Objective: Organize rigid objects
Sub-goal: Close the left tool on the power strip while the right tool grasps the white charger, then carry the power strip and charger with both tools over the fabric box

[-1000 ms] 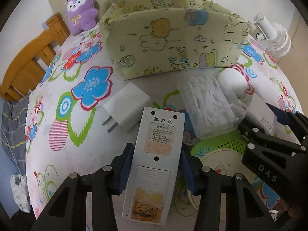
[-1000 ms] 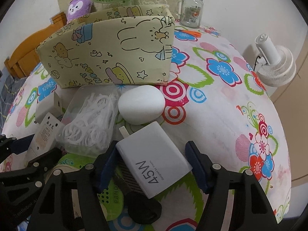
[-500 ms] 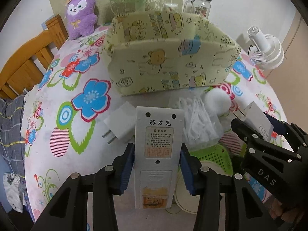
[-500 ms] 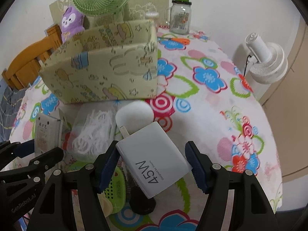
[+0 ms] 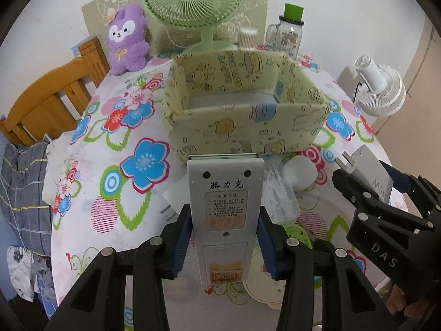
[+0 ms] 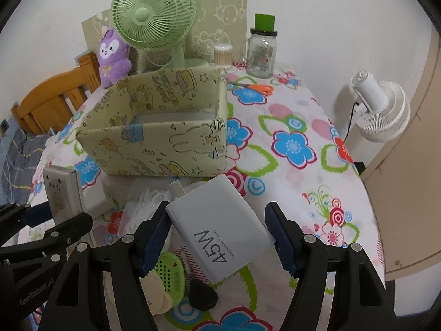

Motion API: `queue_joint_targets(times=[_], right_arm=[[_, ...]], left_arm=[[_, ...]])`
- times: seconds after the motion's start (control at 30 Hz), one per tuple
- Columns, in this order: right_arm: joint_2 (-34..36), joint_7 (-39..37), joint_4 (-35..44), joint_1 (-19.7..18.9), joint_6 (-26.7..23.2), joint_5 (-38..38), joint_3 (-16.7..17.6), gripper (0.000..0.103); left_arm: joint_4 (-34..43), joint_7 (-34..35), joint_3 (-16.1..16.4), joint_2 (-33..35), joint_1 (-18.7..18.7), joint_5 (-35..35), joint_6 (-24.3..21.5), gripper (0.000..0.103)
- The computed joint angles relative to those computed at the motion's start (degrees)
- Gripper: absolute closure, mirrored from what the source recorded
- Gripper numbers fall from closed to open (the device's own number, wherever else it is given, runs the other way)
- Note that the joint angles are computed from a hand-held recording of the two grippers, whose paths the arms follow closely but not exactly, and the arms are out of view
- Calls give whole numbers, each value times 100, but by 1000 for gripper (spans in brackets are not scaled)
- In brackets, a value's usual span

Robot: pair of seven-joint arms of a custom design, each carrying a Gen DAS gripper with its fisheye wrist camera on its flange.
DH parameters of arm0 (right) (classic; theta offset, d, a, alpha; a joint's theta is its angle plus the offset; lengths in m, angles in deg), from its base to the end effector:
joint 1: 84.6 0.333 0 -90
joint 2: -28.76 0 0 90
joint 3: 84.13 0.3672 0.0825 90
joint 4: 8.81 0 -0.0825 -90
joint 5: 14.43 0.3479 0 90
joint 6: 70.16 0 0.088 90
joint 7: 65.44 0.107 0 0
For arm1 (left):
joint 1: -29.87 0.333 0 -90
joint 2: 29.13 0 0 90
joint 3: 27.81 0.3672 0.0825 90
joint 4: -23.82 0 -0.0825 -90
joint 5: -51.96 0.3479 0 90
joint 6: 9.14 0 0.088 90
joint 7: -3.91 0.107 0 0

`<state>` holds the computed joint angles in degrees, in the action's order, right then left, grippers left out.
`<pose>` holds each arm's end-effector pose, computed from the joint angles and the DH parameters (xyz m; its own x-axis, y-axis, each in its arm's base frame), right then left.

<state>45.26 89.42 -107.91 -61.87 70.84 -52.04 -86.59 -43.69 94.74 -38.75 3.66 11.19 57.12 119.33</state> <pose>0.6158 0.2319 0.5268 -0.3357 -0.9419 -0.0135 -0.7325 0.2700 -0.6250 0.6766 -0.3279 0.5680 -0.4927 -0.8702 0.0073 -0.7650 0.4291 -0.4803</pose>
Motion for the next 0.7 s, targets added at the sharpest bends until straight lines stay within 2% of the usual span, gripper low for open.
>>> queue_joint_targets(times=[0.53,0.7], right_arm=[[-285,-307,221,-88,129,-93,48,32],[-330,-551,332,-135,10,-21,91,32]], left_arm=[[398,-305,44,-143,-103,70,-243,57],[534,-436,51,-165,-145,100,-276,57]])
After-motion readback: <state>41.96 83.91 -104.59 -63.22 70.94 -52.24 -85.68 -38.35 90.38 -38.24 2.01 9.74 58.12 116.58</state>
